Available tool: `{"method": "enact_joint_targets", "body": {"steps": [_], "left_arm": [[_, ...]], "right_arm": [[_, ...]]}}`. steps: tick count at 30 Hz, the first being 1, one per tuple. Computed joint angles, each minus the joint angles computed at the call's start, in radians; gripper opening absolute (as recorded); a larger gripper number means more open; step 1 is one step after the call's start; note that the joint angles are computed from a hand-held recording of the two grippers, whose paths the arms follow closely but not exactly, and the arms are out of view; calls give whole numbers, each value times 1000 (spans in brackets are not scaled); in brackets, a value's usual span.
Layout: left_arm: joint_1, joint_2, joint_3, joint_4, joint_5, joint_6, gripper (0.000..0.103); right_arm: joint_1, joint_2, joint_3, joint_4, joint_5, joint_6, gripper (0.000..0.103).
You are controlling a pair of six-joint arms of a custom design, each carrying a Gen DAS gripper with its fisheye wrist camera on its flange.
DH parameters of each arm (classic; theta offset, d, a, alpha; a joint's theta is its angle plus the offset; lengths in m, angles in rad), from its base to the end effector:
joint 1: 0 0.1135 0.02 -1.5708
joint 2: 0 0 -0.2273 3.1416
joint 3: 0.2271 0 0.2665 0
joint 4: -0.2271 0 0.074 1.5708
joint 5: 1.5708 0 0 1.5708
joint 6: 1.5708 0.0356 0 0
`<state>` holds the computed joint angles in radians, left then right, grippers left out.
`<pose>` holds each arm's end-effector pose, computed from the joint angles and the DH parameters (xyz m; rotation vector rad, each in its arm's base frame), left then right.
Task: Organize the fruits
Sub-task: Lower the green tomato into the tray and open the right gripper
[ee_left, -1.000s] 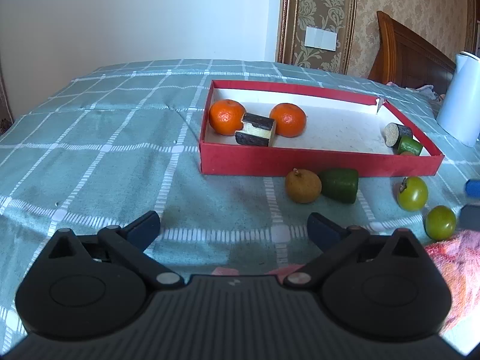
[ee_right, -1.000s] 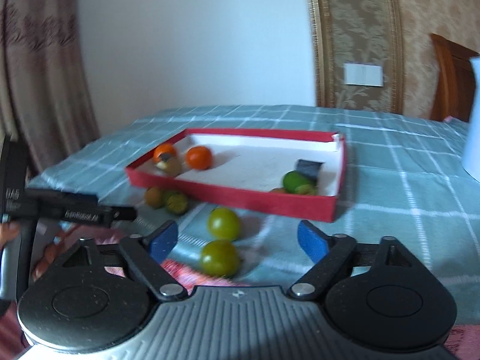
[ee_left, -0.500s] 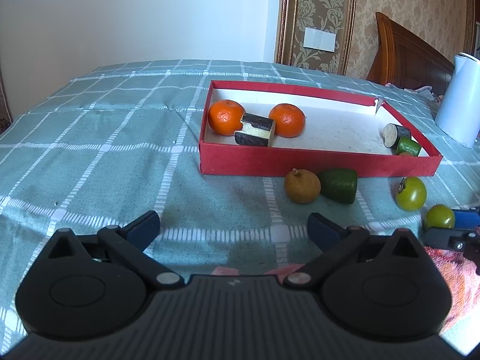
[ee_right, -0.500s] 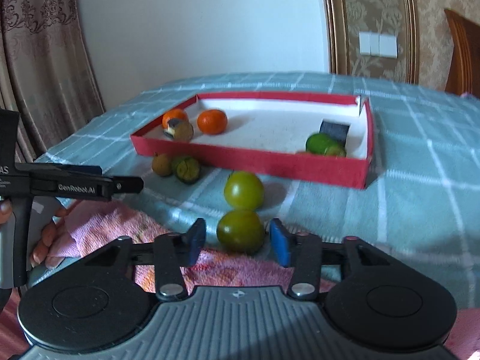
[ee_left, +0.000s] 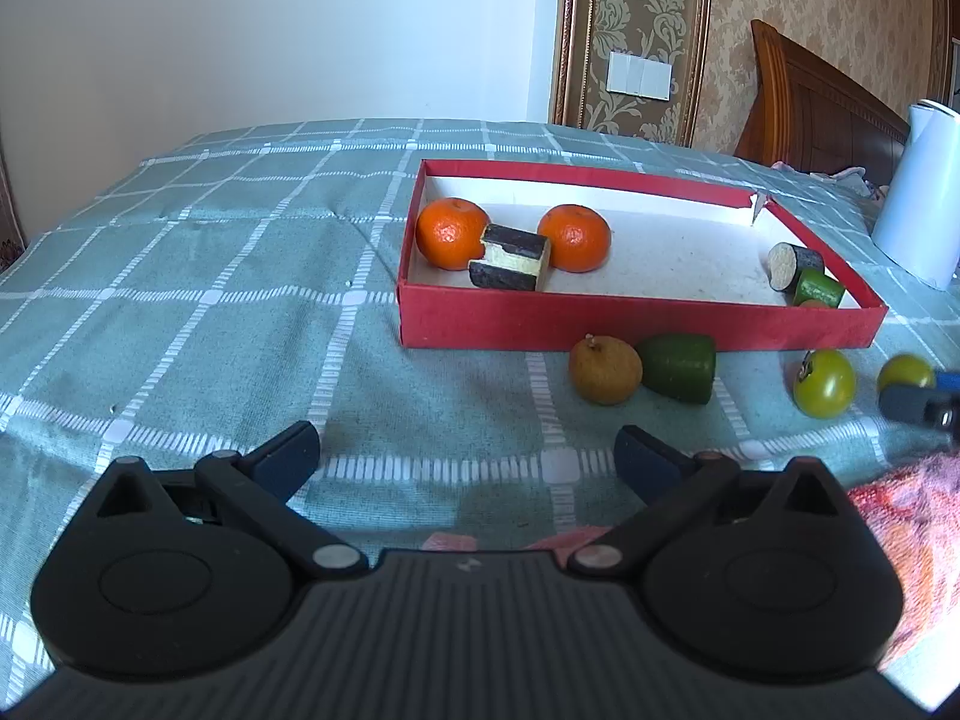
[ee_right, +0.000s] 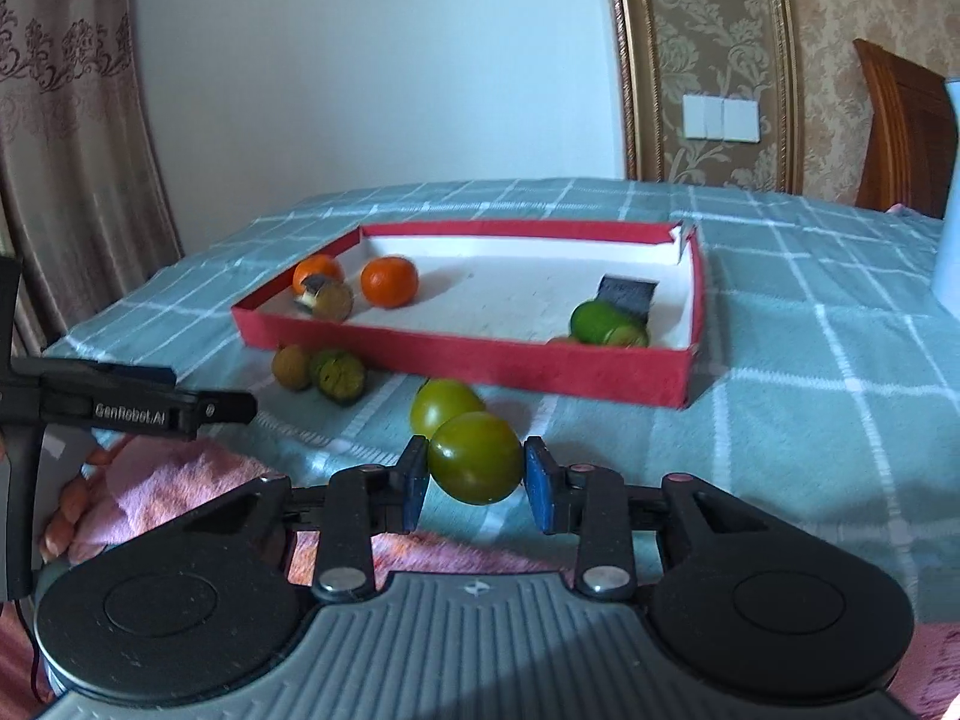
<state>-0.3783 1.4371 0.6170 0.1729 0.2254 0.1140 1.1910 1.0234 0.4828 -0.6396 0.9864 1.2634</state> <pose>0.2735 -0.1172 0.1243 0.6634 2.1264 -0.3954 0.0983 0.1663 0.1388 0.2984 2.0849 0.0109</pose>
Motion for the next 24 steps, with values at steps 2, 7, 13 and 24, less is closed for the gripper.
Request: {"method": "enact_joint_targets", "body": {"steps": [2,7,13,24], "left_arm": [[1,1,0,0,0,2,103],[1,3,1,0,-1,3,103],[3,4,2,0,-2,7,103],[-1,1,2,-3,-7,6,103]], "right_arm": [[-15,-30,-4,-1,10,-21,33],[-103,-80,-2,55,13,-184,33],[-290,-65,2,255,-72,-465,33],[-614,223,130,511,-337,-733,33]]}}
